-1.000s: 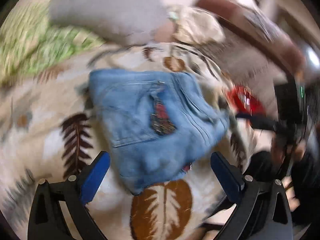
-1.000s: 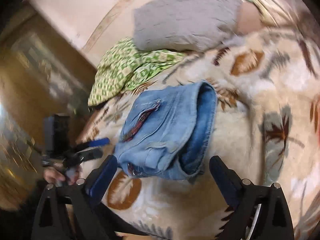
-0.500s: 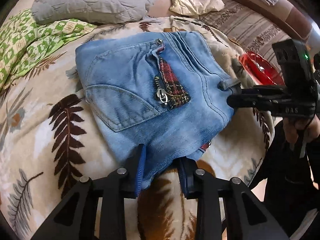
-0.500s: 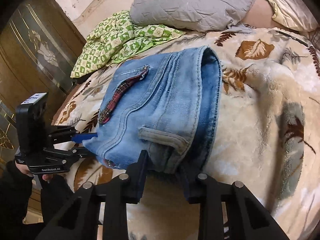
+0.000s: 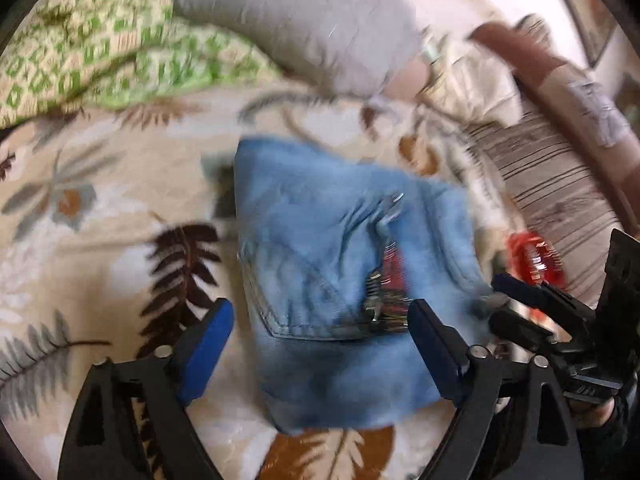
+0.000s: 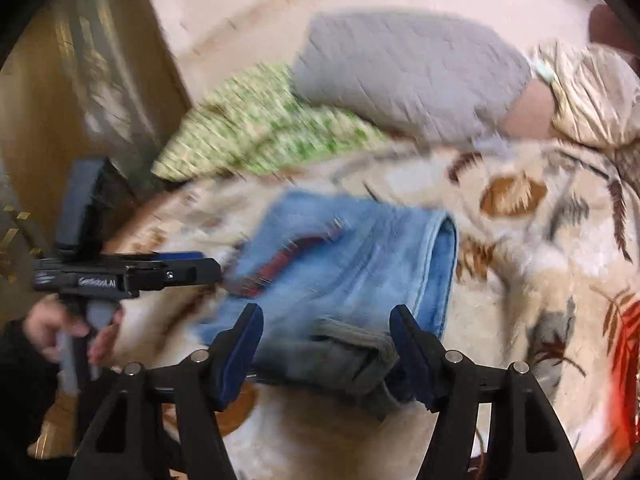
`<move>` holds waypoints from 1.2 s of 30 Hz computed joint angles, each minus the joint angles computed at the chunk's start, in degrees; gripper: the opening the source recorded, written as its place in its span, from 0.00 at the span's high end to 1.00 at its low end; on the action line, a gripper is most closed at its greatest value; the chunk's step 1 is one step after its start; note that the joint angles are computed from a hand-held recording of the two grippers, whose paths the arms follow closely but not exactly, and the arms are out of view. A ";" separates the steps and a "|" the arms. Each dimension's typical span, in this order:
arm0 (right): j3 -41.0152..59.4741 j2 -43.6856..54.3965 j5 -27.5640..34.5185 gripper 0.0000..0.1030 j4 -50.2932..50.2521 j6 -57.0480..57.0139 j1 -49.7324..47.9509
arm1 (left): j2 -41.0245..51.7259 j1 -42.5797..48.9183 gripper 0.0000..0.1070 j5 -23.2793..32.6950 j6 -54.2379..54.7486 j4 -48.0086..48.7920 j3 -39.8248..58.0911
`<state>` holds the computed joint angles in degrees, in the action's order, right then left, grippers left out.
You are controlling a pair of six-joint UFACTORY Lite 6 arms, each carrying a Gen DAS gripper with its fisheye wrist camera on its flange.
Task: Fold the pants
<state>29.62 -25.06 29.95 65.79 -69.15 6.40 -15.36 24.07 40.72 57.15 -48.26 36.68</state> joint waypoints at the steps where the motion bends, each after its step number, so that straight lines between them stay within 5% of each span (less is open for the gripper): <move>1: 0.65 3.98 -2.43 0.56 -0.26 0.48 1.57 | 1.32 -0.94 0.27 -1.85 0.53 -0.70 -0.91; 3: -0.27 10.78 -9.23 0.56 2.09 -3.08 3.89 | 4.69 -0.75 0.33 -1.25 7.22 -7.21 -3.06; 6: -3.15 11.63 -10.81 0.56 11.55 -13.29 2.67 | 4.25 -1.73 0.36 -2.06 8.07 -7.64 -3.69; 9: -2.41 11.88 -12.92 0.56 8.67 -10.72 4.37 | 4.74 -1.78 0.35 -2.08 8.19 -7.92 -3.55; 12: -2.47 12.56 -11.38 0.51 11.56 -13.77 2.68 | 0.99 -3.33 0.19 -6.32 5.04 -5.41 -4.95; 14: -2.65 12.34 -8.16 0.40 15.55 -17.88 0.10 | -4.33 -3.95 0.11 -8.59 0.74 -2.34 -6.99; 16: -4.07 8.92 -0.55 0.14 12.33 -16.00 -6.02 | -11.03 -2.72 0.08 -7.58 -1.20 0.29 -9.22; 18: -5.39 4.75 3.25 0.01 8.45 -12.31 -10.73 | -17.79 -3.57 0.04 -9.18 -6.98 7.32 -11.24; 27: -7.01 -6.19 9.94 0.00 -4.74 -4.65 -26.07 | -34.64 -0.84 0.04 -6.18 -19.15 22.75 -15.87; 36: -5.04 -18.42 3.28 0.00 -28.33 26.79 -17.85 | -48.37 -8.31 0.04 -0.33 -40.74 36.04 -15.42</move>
